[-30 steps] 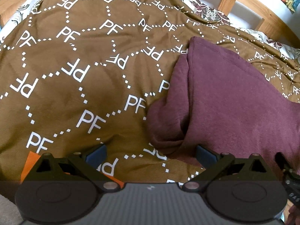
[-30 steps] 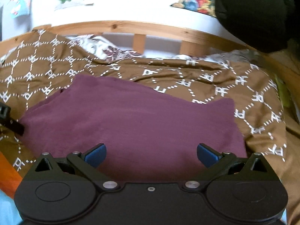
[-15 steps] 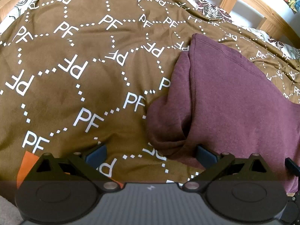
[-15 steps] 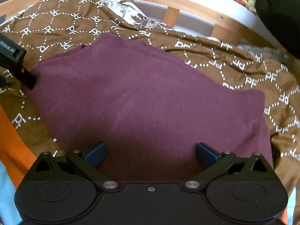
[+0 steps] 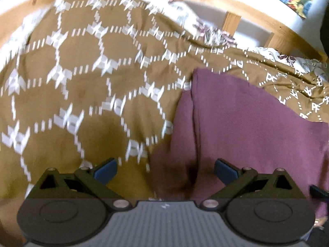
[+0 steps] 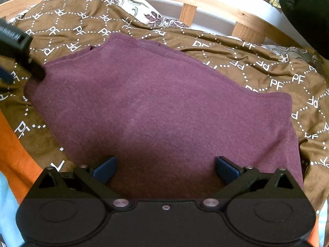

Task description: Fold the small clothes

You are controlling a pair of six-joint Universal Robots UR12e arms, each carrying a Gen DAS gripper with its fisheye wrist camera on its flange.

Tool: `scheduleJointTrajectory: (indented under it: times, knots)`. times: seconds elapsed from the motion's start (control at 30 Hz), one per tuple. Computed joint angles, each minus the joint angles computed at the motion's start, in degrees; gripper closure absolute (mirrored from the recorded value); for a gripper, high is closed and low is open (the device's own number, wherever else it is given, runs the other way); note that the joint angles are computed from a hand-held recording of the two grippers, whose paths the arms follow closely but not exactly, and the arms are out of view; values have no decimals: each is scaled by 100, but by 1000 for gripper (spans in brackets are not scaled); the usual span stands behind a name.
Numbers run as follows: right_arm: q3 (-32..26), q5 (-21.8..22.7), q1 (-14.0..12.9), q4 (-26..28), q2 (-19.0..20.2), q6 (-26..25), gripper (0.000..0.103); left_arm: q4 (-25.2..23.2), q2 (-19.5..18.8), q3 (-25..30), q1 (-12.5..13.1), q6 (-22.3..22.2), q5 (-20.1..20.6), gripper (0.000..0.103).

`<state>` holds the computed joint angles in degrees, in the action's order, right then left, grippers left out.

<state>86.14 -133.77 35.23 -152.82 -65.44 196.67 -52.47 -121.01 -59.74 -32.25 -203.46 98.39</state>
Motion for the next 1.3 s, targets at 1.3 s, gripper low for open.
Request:
scheduleJointTrajectory:
  times: [1.3]
  knots:
    - [55, 127, -22, -6, -51, 51, 1, -126, -162, 135, 219, -228, -1289, 39]
